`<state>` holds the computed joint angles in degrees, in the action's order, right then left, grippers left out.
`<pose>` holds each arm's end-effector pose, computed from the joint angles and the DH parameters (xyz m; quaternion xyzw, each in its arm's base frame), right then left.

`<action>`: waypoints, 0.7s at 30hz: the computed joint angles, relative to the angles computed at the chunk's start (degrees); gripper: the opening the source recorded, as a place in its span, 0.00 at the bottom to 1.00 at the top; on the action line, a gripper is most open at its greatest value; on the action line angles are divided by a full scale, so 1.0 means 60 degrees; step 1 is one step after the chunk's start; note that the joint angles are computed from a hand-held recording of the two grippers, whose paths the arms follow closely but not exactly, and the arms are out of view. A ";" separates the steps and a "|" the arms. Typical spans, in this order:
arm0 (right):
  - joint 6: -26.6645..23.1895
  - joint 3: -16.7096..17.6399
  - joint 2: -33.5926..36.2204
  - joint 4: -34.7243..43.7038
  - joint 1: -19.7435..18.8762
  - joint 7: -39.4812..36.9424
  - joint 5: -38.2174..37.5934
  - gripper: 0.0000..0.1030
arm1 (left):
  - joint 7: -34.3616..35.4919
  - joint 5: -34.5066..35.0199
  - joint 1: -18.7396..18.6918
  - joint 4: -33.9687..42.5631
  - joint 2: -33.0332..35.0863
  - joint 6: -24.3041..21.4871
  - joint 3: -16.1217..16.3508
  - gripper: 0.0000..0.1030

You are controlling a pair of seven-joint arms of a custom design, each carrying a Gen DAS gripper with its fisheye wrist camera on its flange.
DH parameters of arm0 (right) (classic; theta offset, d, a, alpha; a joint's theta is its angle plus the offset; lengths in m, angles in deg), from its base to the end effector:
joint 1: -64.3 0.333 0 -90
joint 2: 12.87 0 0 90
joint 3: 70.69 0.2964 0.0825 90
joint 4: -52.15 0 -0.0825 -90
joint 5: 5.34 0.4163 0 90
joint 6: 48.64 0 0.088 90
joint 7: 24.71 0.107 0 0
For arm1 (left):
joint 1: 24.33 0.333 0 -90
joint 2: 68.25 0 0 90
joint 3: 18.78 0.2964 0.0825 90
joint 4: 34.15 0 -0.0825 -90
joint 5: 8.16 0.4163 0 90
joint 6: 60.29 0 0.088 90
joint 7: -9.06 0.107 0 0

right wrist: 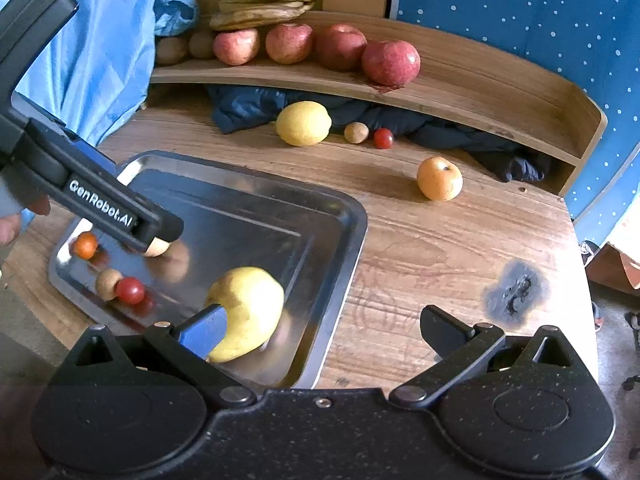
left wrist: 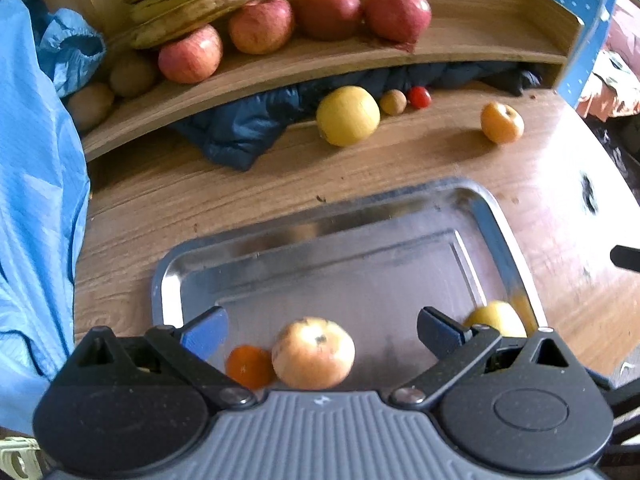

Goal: Organize fruits
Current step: 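Move both open grippers toward the lemon and orange apple on the table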

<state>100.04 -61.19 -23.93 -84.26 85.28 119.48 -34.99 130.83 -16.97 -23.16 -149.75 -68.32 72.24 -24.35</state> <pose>0.4544 0.2793 0.3989 -0.6746 0.6874 -0.1981 0.1819 0.6069 -0.0497 0.4481 -0.4847 0.8598 -0.1309 0.0929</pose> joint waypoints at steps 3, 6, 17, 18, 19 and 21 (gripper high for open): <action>0.0096 -0.0056 0.0189 0.0141 -0.0099 -0.0040 -0.0152 0.99 | -0.0356 0.0128 -0.0068 0.0340 0.0364 0.0083 -0.0054 0.99; 0.0165 -0.0124 0.0442 0.0362 -0.0194 -0.0119 -0.0349 0.99 | -0.0547 0.0101 -0.0158 0.0684 0.0727 0.0264 -0.0114 0.99; -0.0077 -0.0538 0.1430 0.1390 -0.0631 0.0827 -0.1367 0.99 | -0.0814 -0.0054 -0.0389 0.2020 0.2048 0.0428 -0.0218 0.99; -0.0176 -0.0576 0.1516 0.1487 -0.0651 0.0989 -0.1471 0.99 | -0.0834 -0.0040 -0.0401 0.2161 0.2175 0.0396 -0.0220 0.99; -0.0237 -0.0620 0.1584 0.1561 -0.0672 0.1136 -0.1569 0.99 | -0.0827 -0.0047 -0.0405 0.2288 0.2279 0.0355 -0.0228 0.99; -0.0296 -0.0715 0.1727 0.1707 -0.0715 0.1329 -0.1705 0.99 | -0.0764 -0.0078 -0.0413 0.2560 0.2526 0.0312 -0.0254 0.99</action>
